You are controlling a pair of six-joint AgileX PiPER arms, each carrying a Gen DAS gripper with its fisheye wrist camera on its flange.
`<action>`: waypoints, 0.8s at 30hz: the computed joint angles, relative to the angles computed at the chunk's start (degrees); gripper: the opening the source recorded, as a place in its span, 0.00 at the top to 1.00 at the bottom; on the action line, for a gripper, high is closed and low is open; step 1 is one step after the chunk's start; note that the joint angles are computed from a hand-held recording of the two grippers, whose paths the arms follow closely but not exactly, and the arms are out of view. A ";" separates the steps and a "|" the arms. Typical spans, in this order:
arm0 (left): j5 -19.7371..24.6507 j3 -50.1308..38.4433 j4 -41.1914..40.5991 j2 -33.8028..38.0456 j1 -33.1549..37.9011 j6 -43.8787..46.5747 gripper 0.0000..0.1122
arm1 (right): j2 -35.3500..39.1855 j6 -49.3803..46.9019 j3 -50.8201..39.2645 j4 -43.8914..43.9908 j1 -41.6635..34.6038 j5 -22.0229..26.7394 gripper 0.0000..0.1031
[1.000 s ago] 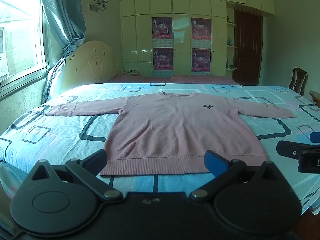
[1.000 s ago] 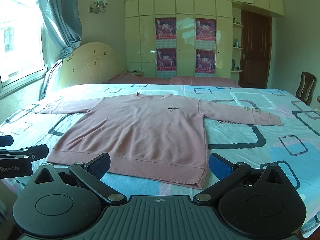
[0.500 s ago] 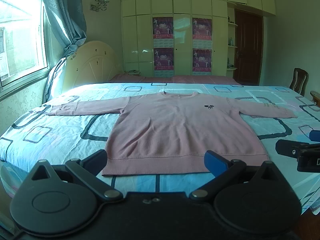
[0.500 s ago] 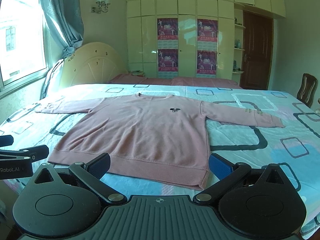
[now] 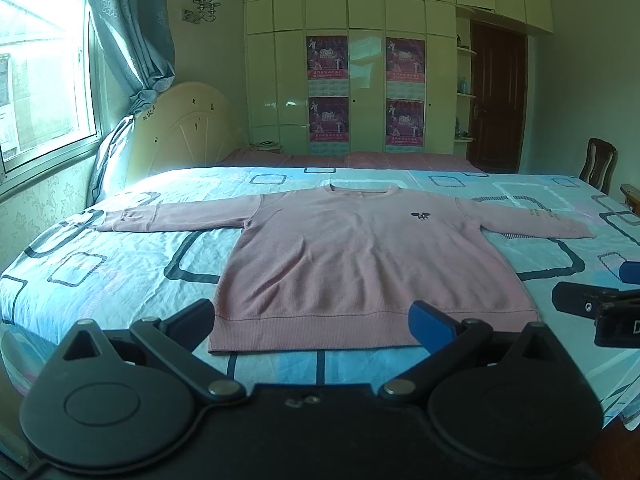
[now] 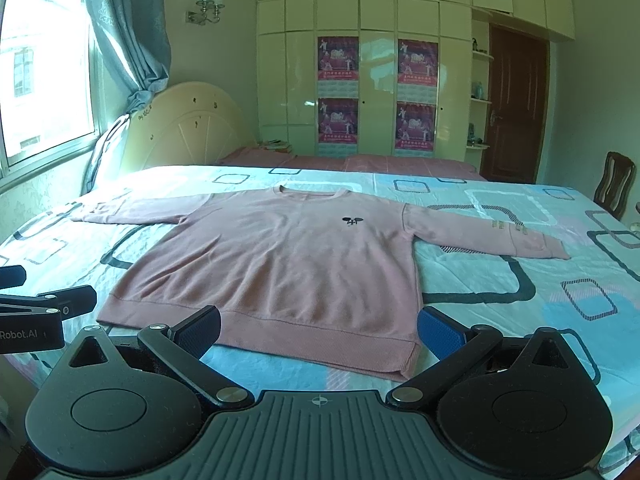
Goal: Fold small clothes
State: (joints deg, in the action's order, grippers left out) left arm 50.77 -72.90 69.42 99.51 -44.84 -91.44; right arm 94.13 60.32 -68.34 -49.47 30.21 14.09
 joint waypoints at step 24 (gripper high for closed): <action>-0.42 1.14 0.26 -0.96 0.31 0.21 0.09 | 0.44 2.11 -0.46 -2.28 1.10 0.86 0.00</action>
State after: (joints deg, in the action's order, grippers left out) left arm 50.35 -71.76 69.68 98.56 -44.53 -91.23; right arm 94.57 62.43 -68.79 -51.75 31.31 14.95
